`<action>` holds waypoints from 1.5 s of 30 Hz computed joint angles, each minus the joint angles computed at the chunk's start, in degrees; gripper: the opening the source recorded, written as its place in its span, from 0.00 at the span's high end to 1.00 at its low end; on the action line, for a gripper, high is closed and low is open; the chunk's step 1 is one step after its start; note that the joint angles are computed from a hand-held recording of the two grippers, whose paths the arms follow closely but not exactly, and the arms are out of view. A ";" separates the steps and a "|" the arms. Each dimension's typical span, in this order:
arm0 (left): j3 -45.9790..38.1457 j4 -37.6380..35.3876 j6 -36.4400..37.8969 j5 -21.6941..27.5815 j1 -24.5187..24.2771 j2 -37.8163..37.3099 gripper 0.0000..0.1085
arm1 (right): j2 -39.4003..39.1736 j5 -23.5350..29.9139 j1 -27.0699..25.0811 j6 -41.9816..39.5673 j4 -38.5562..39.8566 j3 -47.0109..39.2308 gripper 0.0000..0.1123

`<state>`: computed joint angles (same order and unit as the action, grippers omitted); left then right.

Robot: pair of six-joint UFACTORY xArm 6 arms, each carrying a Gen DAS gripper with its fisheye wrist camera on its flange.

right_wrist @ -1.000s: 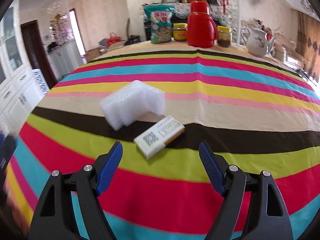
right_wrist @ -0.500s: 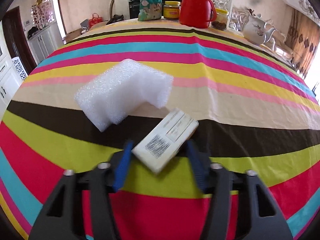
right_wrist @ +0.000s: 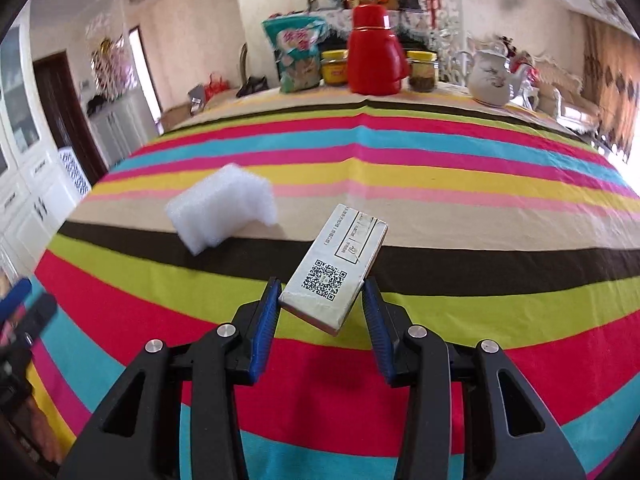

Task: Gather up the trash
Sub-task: 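Grasp the white foam block with the left tool while the right tool grasps the QR-code box, then carry the foam block and QR-code box to the pink wastebasket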

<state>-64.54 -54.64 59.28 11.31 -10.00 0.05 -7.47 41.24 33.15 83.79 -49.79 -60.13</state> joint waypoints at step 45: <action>-0.91 27.09 -26.33 -1.80 -2.81 1.00 0.66 | -1.07 -5.68 -0.09 -2.06 -6.79 -0.35 0.64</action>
